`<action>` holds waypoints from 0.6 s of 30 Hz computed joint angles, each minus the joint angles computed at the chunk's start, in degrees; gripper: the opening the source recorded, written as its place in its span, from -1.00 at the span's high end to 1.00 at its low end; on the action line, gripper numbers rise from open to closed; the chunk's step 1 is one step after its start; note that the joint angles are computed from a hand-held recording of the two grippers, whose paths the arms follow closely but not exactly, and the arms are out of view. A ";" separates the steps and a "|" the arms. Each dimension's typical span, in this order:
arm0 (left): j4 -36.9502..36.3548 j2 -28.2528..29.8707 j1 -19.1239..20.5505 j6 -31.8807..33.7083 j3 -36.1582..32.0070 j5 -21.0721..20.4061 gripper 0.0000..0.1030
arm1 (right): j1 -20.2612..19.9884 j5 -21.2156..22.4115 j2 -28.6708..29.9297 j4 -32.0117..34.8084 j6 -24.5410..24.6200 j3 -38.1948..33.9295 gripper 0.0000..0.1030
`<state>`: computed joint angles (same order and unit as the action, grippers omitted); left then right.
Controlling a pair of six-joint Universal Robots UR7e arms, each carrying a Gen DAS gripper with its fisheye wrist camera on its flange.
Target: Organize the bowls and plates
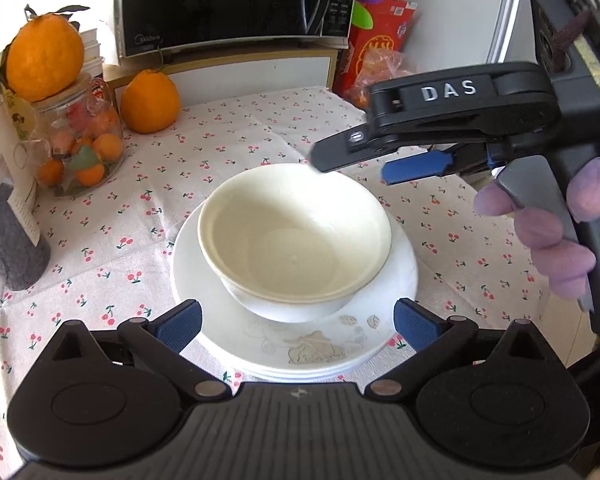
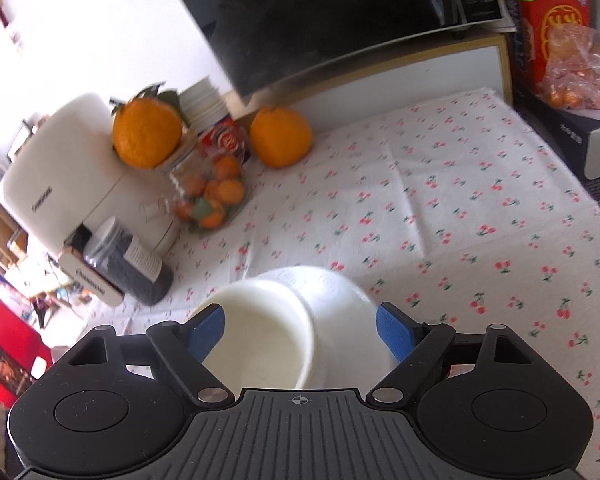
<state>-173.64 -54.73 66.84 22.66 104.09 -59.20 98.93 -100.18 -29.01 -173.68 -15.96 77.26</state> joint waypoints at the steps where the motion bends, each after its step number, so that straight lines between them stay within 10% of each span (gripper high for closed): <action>1: -0.44 -0.31 -0.07 -0.31 0.42 -0.02 -0.99 | -0.15 -0.17 -0.28 -0.41 0.02 0.26 -0.65; 18: -11.03 -1.77 -4.91 -13.51 8.00 9.26 -0.99 | -0.87 -6.15 -8.46 -10.06 -10.36 14.77 -0.66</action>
<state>-184.67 -56.50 61.93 9.15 112.09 -49.93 98.06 -106.33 -37.48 -183.74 -26.31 92.03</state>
